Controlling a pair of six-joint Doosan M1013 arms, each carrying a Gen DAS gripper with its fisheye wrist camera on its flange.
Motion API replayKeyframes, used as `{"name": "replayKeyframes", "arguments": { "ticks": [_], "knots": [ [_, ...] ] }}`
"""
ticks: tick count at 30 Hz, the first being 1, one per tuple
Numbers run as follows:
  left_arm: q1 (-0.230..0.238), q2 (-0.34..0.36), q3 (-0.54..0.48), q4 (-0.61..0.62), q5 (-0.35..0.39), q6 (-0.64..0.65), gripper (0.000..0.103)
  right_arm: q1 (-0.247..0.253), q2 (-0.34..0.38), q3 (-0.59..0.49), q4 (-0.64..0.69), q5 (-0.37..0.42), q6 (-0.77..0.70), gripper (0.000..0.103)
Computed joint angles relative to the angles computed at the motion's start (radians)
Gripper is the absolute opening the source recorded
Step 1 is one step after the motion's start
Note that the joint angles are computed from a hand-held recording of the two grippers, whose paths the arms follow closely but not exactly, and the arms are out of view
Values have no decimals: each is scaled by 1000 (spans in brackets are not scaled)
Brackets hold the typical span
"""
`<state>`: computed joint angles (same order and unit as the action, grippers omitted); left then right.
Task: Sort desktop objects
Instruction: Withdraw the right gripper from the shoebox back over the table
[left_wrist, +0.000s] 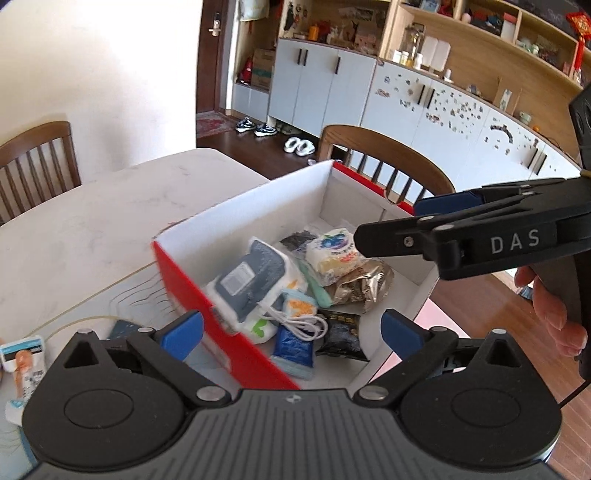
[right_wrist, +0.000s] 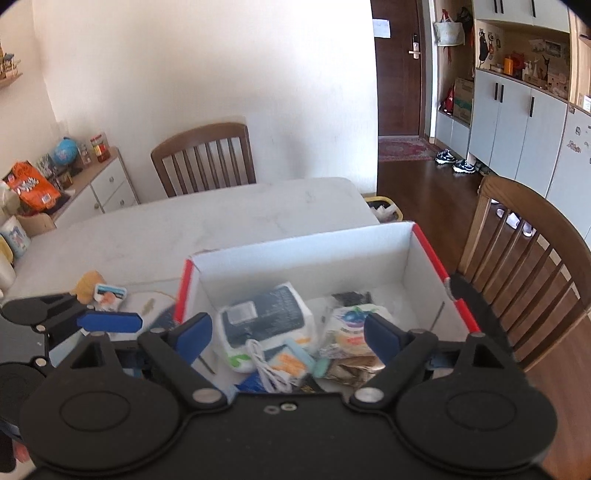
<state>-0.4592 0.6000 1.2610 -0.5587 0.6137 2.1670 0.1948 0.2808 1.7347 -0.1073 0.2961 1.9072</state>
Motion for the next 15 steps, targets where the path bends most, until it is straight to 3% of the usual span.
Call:
{"name": "replayKeyframes", "arguments": {
  "ticks": [15],
  "knots": [
    [91, -40, 72, -56, -39, 47, 103, 99, 49, -67, -166, 4, 205, 90]
  ]
}}
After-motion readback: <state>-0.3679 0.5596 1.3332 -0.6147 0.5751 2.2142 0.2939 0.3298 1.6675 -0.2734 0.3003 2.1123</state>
